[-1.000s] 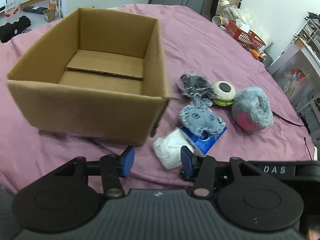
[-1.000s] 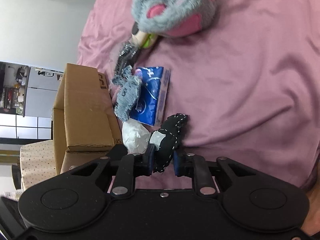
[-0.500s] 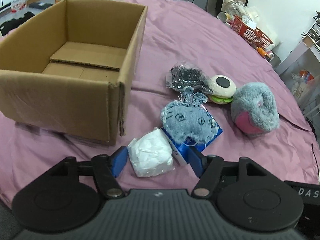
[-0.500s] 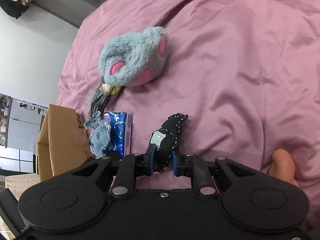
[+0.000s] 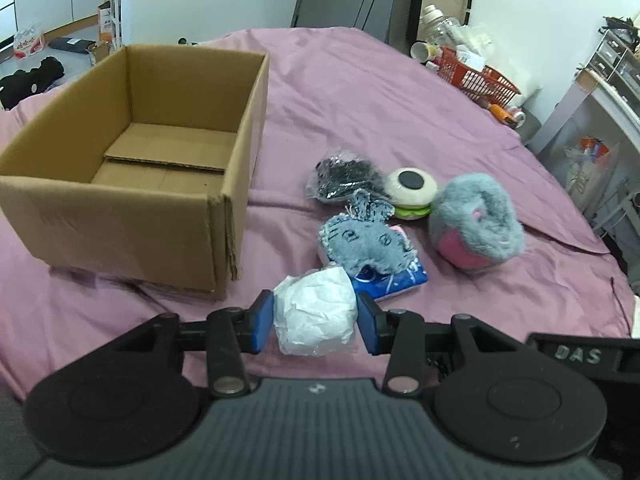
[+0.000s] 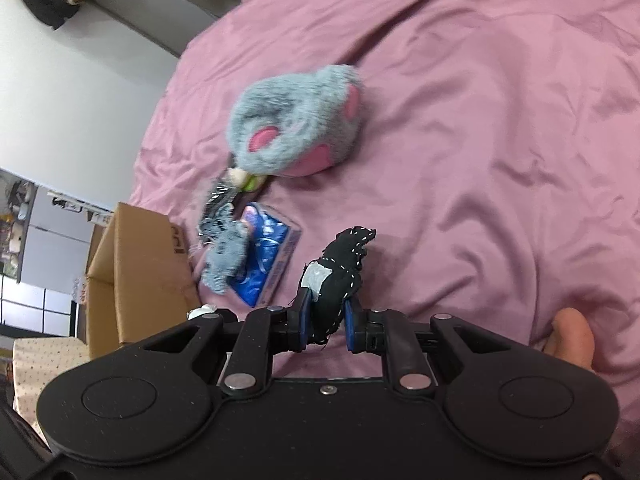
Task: Organize soft objects
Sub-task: 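Close left tool on the white cloth while right tool grasps the black-and-white plush, then carry the white cloth with left tool while right tool carries the plush into the box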
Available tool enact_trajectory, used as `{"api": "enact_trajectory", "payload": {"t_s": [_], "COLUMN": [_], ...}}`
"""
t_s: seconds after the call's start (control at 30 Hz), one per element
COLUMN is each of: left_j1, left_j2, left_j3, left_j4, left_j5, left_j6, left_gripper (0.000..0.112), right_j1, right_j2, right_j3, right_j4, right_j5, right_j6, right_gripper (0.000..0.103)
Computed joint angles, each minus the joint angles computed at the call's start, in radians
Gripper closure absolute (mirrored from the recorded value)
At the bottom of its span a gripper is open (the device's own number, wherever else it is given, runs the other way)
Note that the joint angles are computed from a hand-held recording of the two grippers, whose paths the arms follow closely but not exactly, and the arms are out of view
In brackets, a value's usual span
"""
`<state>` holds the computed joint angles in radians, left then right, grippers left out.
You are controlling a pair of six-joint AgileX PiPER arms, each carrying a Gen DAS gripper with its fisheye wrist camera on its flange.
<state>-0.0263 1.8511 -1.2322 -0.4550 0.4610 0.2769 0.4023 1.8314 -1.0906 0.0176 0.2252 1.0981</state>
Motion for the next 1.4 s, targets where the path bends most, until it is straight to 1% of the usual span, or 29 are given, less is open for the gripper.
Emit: {"api": "enact_trajectory", "payload": {"t_s": [0.1,0.17,0.27,0.33,0.37,0.4,0.53,0.6,0.63,0.83,0.97,1.13,1.4], "left_j1": [0.024,0.045,0.083,0.116,0.133,0.147,0.208,0.235,0.250,0.329,0.375,0.432,0.496], "left_j2": [-0.043,-0.077,-0.120,-0.147,-0.160,-0.171,-0.201,-0.209,-0.213,-0.202,-0.182,-0.128,-0.044], "left_j3": [0.009,0.015,0.016,0.009,0.006,0.001,-0.035,-0.055,-0.063,-0.140,-0.184,-0.266,-0.385], "left_j4": [-0.025,-0.045,-0.086,-0.113,-0.128,-0.137,-0.166,-0.183,-0.195,-0.229,-0.247,-0.261,-0.262], "left_j5": [0.029,0.047,0.085,0.122,0.141,0.157,0.232,0.260,0.273,0.353,0.384,0.440,0.505], "left_j6": [0.034,0.064,0.114,0.146,0.165,0.177,0.212,0.233,0.249,0.293,0.321,0.323,0.325], "left_gripper": [0.069,0.069,0.069,0.069,0.069,0.069,0.069,0.069,0.069,0.069,0.069,0.069,0.069], "right_j1": [0.014,0.023,0.029,0.026,0.029,0.034,0.072,0.101,0.112,0.187,0.221,0.255,0.294], "right_j2": [-0.025,-0.039,-0.064,-0.085,-0.098,-0.108,-0.149,-0.155,-0.156,-0.135,-0.100,-0.039,0.060], "right_j3": [0.012,0.017,0.018,0.022,0.023,0.018,-0.013,-0.050,-0.066,-0.188,-0.272,-0.383,-0.559], "right_j4": [-0.052,-0.053,0.017,0.129,0.137,0.105,-0.174,-0.309,-0.337,-0.457,-0.491,-0.519,-0.498], "right_j5": [-0.017,-0.025,-0.023,-0.025,-0.025,-0.018,0.031,0.077,0.093,0.191,0.239,0.296,0.380], "right_j6": [0.031,0.020,-0.052,-0.158,-0.166,-0.135,0.135,0.259,0.285,0.379,0.396,0.400,0.358], "right_gripper": [0.086,0.086,0.086,0.086,0.086,0.086,0.086,0.086,0.086,0.086,0.086,0.086,0.086]}}
